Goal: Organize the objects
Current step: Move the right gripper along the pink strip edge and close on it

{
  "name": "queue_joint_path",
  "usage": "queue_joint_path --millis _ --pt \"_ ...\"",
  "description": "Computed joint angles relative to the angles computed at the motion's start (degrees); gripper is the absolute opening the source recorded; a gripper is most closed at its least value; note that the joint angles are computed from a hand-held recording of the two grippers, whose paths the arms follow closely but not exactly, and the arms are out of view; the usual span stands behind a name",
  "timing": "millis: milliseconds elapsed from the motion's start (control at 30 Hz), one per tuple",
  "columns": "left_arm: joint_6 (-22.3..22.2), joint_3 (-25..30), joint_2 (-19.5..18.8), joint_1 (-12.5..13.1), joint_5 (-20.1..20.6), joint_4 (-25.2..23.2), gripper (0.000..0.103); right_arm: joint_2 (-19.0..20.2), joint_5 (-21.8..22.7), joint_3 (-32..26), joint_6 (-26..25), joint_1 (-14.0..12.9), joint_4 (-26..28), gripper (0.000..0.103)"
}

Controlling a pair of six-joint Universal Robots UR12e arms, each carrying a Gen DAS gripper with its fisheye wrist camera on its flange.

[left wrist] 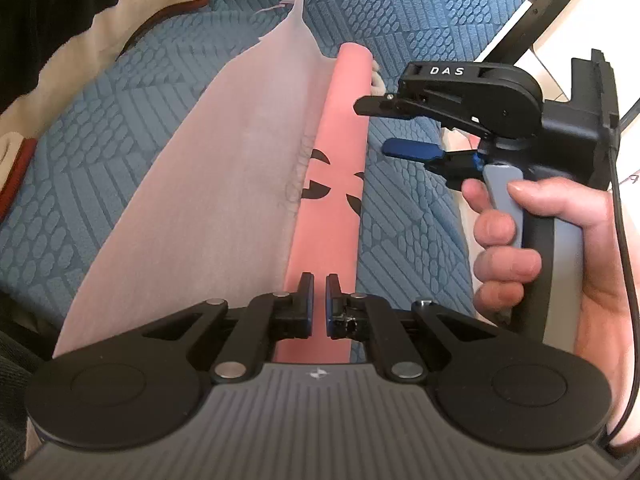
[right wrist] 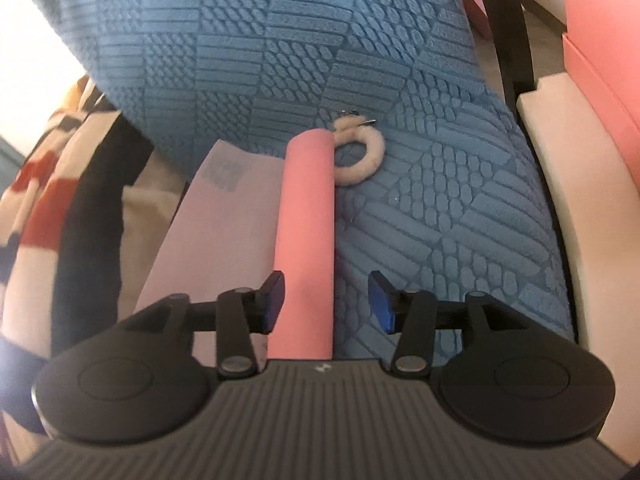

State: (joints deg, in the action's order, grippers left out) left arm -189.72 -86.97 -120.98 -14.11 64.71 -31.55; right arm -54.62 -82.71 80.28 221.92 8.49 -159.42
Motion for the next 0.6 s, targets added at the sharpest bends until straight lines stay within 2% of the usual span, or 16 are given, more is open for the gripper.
queue_joint_path --millis 267,533,600 --pt "-2.36 -0.21 -0.24 0.50 -0.85 0.93 0.007 0.93 5.12 -0.51 0.34 -0.63 -0.94 0.049" --pt "-4.62 -0.14 -0.54 0.56 -0.70 1.80 0.007 0.63 14.96 0.84 2.09 -2.00 -2.24 0.048" --pt "-5.09 -0.23 -0.58 0.57 -0.73 2.09 0.007 0.59 16.99 0.88 1.29 -2.13 -1.72 0.044"
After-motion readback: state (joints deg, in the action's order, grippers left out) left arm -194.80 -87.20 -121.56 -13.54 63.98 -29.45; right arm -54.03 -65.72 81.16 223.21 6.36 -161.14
